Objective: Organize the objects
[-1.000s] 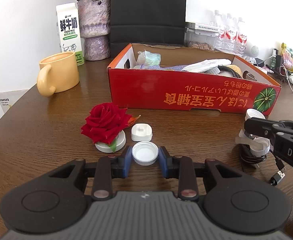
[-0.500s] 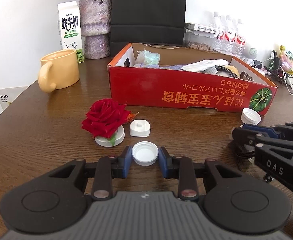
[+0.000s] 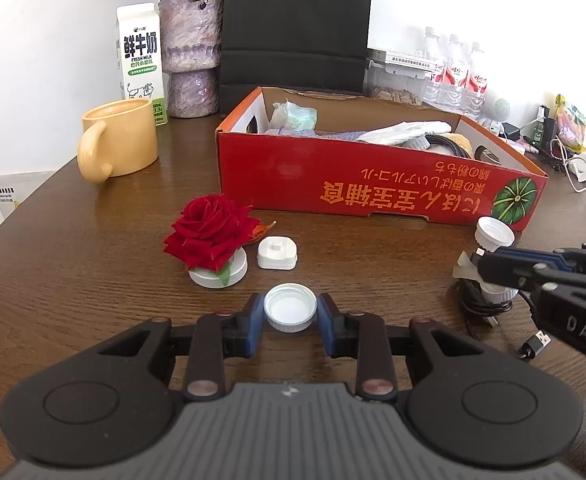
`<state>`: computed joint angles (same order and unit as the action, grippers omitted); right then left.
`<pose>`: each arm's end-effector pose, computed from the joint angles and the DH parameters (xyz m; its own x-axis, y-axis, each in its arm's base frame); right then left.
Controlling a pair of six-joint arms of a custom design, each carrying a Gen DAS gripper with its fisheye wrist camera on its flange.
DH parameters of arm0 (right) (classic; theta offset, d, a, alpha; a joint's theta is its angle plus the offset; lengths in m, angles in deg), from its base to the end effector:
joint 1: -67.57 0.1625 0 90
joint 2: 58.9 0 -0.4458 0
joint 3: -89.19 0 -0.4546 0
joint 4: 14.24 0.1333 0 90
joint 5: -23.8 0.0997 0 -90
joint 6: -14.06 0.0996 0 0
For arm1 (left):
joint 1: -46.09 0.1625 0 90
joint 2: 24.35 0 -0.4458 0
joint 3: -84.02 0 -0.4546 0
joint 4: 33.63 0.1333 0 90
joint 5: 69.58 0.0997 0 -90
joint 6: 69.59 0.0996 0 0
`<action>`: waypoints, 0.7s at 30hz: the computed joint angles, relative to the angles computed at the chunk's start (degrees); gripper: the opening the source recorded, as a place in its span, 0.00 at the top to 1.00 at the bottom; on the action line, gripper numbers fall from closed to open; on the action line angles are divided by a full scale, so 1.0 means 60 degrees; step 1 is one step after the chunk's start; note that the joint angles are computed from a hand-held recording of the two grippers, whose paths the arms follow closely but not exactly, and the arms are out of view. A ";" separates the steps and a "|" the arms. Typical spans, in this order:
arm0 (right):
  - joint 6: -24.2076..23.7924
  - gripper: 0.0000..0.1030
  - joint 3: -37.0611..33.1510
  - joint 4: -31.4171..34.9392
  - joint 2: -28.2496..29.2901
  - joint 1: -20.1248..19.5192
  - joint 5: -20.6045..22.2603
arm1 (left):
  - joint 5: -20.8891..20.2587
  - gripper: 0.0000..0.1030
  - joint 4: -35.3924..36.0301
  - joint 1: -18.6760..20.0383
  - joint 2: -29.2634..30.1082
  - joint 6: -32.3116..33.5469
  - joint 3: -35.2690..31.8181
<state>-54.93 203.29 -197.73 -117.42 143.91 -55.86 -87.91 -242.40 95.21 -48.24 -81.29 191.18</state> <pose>-0.0016 -0.6465 0.1516 -0.5260 -0.6708 0.5228 -0.8499 0.3917 -0.3525 -0.1944 -0.5727 -0.0760 -0.6942 -0.3314 -0.6390 0.4004 0.5600 -0.7254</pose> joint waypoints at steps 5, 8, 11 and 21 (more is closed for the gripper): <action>-0.0236 0.71 -0.0221 -0.0195 0.0347 0.0199 -0.0682 | -0.0065 0.71 0.0118 -0.0041 -0.0070 -0.0201 0.0154; -0.0245 0.85 -0.0335 0.0041 0.0392 0.0229 -0.0791 | -0.0117 0.71 0.0084 -0.0038 -0.0099 -0.0228 0.0207; -0.0140 0.92 -0.0341 0.0232 0.0324 0.0183 -0.0691 | -0.0144 0.71 0.0026 -0.0034 -0.0098 -0.0198 0.0220; 0.0367 0.95 -0.0103 0.0260 -0.0199 -0.0095 0.0359 | -0.0192 0.71 -0.0436 -0.0133 -0.0034 0.0172 0.0187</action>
<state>-52.73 202.67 -196.17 -118.61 143.34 -53.70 -89.06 -245.02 94.41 -48.45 -80.26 192.31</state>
